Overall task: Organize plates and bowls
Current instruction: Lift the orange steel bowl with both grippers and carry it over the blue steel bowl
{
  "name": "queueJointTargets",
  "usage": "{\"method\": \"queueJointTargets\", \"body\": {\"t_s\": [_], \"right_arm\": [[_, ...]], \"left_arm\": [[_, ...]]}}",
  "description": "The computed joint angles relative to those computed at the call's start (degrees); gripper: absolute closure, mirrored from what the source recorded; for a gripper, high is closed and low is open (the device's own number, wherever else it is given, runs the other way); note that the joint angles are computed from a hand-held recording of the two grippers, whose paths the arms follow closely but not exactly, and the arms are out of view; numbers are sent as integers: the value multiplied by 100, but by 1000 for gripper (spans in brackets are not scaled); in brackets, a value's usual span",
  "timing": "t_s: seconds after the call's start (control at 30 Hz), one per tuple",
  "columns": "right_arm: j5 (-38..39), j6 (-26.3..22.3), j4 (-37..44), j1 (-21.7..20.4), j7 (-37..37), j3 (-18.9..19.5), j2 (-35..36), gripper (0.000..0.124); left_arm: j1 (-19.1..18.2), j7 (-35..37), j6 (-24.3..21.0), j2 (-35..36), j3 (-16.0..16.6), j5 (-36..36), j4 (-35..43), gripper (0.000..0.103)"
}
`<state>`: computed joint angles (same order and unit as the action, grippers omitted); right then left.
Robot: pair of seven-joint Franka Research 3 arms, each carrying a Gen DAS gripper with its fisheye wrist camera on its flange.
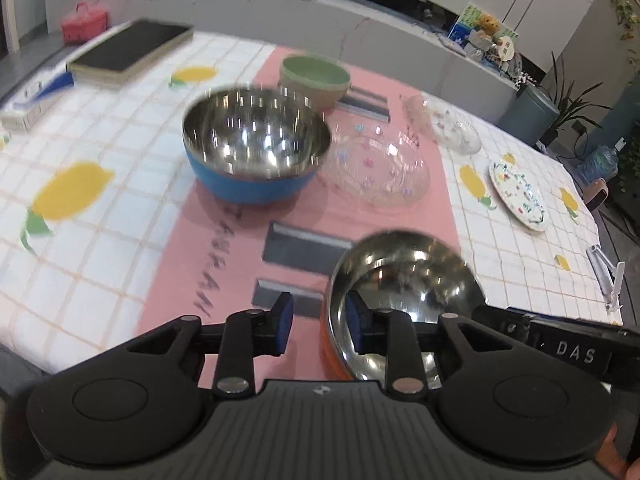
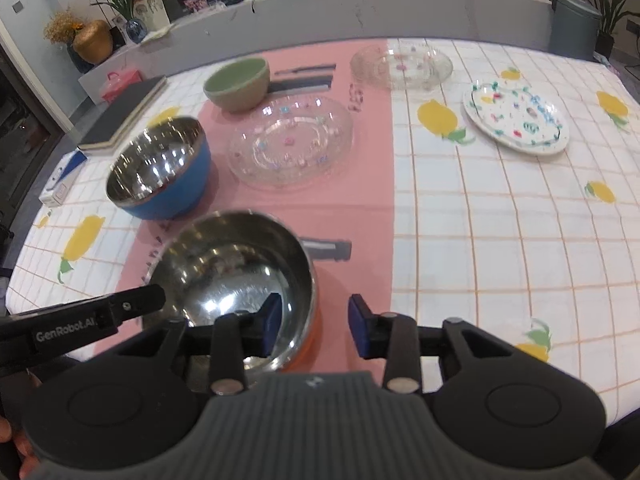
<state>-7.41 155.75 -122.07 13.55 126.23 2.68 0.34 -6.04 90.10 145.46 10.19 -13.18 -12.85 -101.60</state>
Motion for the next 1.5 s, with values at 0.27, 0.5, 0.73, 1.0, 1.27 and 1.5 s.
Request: {"method": "queueJointTargets", "body": {"t_s": [0.27, 0.5, 0.73, 1.0, 1.27, 1.5], "right_arm": [[6, 183, 763, -16, -318, -45, 272, 87], [286, 45, 2068, 185, -748, -158, 1200, 87], [938, -709, 3643, 316, -1240, -238, 2449, 87], [1247, -1555, 4999, 393, -1303, -321, 3510, 94], [1406, -1814, 5553, 359, -1307, -313, 3924, 104], [1454, -1770, 5647, 385, -1353, -315, 3997, 117]], "left_arm": [[87, 53, 59, 276, 103, 326, 847, 64], [154, -298, -108, 1051, 180, 812, 1895, 64], [267, -685, -501, 1928, 194, 1053, 2897, 64], [335, -815, -1022, 2686, 138, 1065, 3795, 64], [289, -723, -1369, 3061, 117, 1117, 4267, 66], [325, -535, -1313, 3006, 50, 1056, 4148, 94]]}}
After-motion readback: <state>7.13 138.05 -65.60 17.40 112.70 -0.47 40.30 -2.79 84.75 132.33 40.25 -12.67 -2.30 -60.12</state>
